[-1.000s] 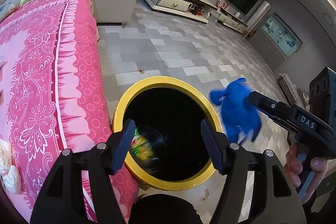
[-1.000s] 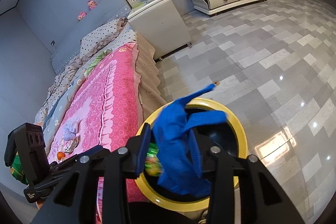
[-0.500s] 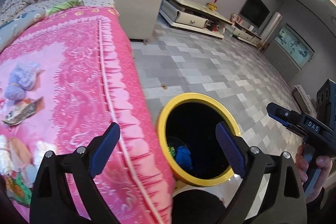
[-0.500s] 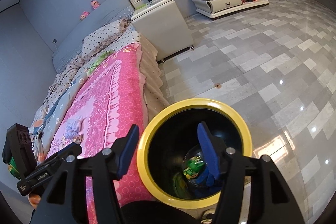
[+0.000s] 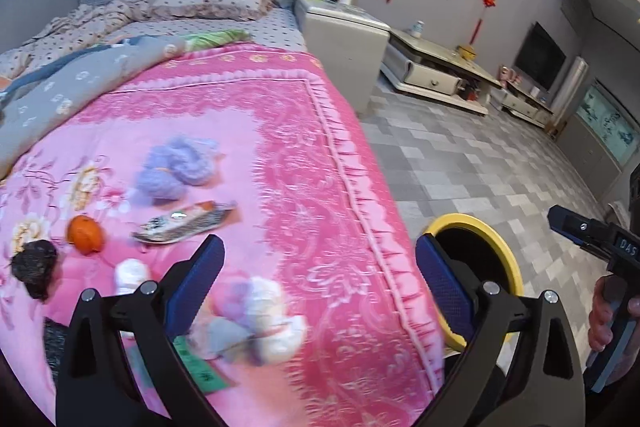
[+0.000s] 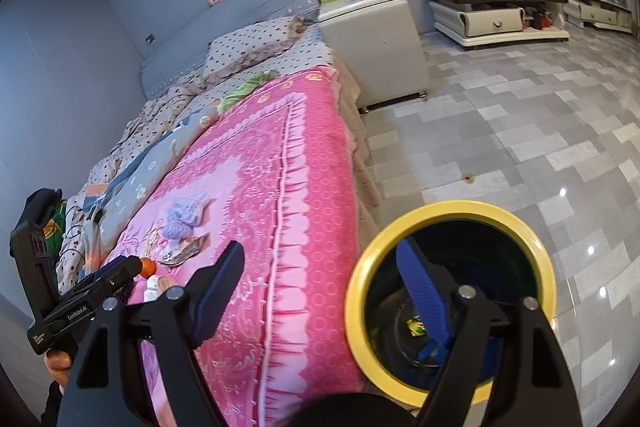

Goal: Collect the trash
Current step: 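Grasp the black plastic bag with the left tool while the right tool grasps the lavender mesh net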

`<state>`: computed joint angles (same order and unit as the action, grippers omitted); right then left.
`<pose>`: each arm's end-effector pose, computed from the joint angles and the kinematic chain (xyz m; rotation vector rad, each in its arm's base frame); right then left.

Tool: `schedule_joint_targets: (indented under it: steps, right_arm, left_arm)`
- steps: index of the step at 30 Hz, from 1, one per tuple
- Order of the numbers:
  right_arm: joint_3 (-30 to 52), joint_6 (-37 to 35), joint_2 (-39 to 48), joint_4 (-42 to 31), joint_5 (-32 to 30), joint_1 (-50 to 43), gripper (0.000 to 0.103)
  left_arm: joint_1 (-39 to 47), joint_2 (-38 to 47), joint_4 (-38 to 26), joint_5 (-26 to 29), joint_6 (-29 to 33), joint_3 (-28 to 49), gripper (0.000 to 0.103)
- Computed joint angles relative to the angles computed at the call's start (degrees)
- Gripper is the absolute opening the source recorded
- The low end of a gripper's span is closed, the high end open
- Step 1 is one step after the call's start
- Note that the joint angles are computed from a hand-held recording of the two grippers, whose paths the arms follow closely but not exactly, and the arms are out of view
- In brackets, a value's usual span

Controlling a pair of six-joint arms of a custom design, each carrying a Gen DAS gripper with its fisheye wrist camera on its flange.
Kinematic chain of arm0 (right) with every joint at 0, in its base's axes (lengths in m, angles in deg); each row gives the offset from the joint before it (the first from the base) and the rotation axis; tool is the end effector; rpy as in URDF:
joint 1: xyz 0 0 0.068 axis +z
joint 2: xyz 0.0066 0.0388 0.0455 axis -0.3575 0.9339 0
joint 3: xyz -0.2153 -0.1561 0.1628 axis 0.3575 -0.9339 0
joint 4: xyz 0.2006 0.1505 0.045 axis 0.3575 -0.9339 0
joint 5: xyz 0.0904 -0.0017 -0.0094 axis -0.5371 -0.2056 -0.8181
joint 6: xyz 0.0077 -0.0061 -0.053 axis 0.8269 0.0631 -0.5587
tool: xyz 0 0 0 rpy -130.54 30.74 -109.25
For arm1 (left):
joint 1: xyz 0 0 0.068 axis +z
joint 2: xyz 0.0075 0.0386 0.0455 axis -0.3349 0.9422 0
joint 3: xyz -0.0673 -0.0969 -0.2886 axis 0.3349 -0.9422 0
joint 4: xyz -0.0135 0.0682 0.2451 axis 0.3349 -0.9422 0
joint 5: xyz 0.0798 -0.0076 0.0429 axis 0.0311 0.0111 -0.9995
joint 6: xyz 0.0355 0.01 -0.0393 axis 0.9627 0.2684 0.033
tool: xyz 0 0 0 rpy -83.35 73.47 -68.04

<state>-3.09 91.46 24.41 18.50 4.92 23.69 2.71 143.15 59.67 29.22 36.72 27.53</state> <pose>0.1257 0.1081 0.2215 0.2492 2.3216 0.4575 0.1935 0.0582 0.2028 0.1826 2.3381 -0.3747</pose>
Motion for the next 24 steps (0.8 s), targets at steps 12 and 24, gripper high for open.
schedule_joint_targets:
  steps: [12,24]
  right_arm:
    - [15.0,-4.3,21.9,6.4,0.5,7.2,0.086]
    - [36.3,-9.8,45.5,5.9,-1.8,8.5,0.087]
  left_arm:
    - [22.9,10.9,-6.0,5.4,14.5,11.2,0.092]
    - [33.1,27.8,0.1,1.6,16.0,21.9,0.092]
